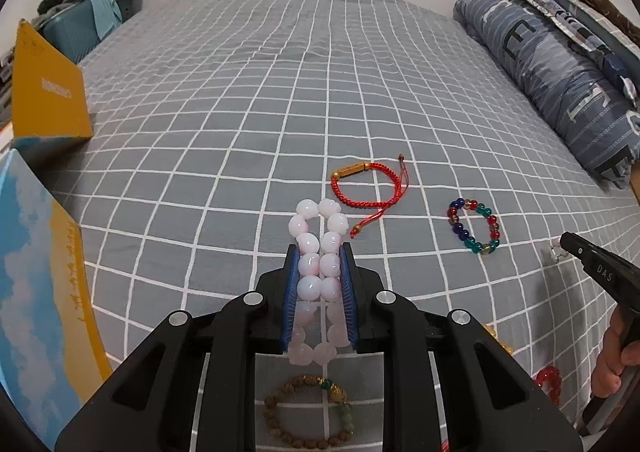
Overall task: Organize jewelry
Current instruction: 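Carry the pink bracelet and pearl earring with both tools over the white box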
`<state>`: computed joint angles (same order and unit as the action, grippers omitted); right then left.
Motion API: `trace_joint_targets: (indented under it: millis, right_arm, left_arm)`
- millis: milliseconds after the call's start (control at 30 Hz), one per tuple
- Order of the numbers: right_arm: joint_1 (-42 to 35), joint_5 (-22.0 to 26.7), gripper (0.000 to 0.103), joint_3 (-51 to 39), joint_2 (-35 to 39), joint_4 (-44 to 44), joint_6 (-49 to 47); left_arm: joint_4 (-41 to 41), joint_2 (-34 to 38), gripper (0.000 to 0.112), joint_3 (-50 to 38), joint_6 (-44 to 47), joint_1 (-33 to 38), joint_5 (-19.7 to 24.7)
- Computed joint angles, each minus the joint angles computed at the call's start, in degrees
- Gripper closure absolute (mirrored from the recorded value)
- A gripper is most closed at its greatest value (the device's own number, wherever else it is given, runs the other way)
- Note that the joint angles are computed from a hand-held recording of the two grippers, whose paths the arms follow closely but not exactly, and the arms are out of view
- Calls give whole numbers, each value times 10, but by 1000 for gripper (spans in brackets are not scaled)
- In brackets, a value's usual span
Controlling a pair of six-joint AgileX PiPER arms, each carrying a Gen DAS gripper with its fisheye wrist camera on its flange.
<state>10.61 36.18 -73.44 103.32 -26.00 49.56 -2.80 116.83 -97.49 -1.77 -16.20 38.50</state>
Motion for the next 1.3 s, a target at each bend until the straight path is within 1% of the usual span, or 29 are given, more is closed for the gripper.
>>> trace_joint_targets:
  millis: [133,333,700,1033,1300]
  right_arm:
    - [9,-1,92,9,-16,-14,11]
    - [28,8,92,18,-46,-34,28]
    - [79,62,92,34,-114,-84,71]
    - [148,150,92,10,-166,-105,90]
    - [205,209,92,-12,-182,-126,117]
  left_arm:
    - [22,-26,93,23,-19,-5,-12]
    - [26,-66,93,53,-21,-7,-16]
    - [33,-147,93,106,-25,-8,-15]
    - [39,-231,93,141,-26,3,12]
    - [22,-295,93,159,-5,40,40]
